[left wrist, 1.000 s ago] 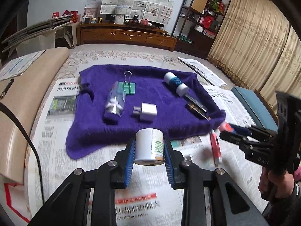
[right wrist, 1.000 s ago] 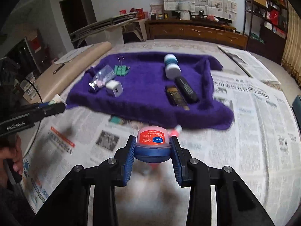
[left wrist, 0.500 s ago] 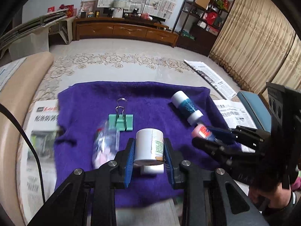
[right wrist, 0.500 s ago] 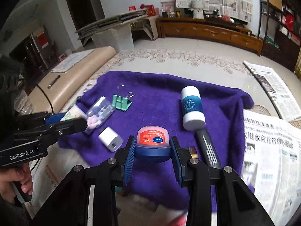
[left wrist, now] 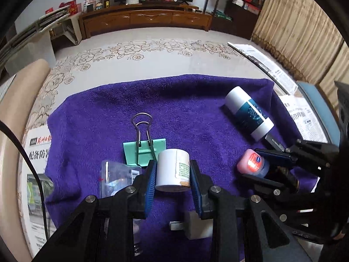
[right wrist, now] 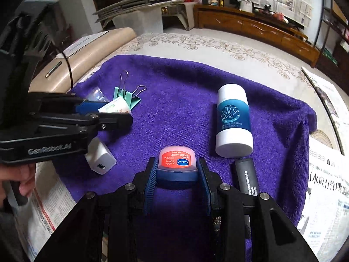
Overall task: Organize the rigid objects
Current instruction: 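Place the white jar on the towel with the left tool while the right tool places the Vaseline tin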
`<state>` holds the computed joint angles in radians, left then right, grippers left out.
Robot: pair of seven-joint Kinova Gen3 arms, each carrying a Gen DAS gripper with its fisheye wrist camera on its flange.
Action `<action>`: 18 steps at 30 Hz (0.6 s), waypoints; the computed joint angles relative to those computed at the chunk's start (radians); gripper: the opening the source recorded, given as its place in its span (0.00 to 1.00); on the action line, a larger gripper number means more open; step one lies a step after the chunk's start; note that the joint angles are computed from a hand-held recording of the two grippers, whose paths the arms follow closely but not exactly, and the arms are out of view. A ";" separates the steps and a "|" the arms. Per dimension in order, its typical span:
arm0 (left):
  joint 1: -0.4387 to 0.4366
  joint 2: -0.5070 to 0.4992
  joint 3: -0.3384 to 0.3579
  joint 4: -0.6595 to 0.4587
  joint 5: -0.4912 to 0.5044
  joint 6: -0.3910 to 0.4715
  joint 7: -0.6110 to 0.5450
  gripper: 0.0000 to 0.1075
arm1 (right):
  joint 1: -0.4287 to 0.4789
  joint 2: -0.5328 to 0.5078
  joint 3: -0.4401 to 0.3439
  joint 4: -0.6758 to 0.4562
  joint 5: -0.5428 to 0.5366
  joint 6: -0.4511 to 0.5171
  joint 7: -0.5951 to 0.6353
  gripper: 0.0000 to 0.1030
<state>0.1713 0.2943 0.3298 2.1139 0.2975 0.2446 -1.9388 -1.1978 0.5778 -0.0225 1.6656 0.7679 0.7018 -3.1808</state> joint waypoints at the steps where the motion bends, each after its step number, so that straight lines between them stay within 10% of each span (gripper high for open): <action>1: 0.035 -0.002 -0.028 -0.003 -0.031 0.001 0.017 0.26 | 0.003 0.002 -0.006 -0.006 -0.003 0.009 0.018 0.36; 18: 0.192 0.013 -0.151 -0.060 -0.241 0.077 0.157 0.36 | 0.015 -0.007 -0.008 0.015 -0.006 -0.016 0.098 0.36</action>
<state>0.3633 0.3076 0.1789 2.0540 0.0563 0.3220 -1.7823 -1.1831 0.5710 -0.0308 1.6803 0.7623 0.6859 -3.0828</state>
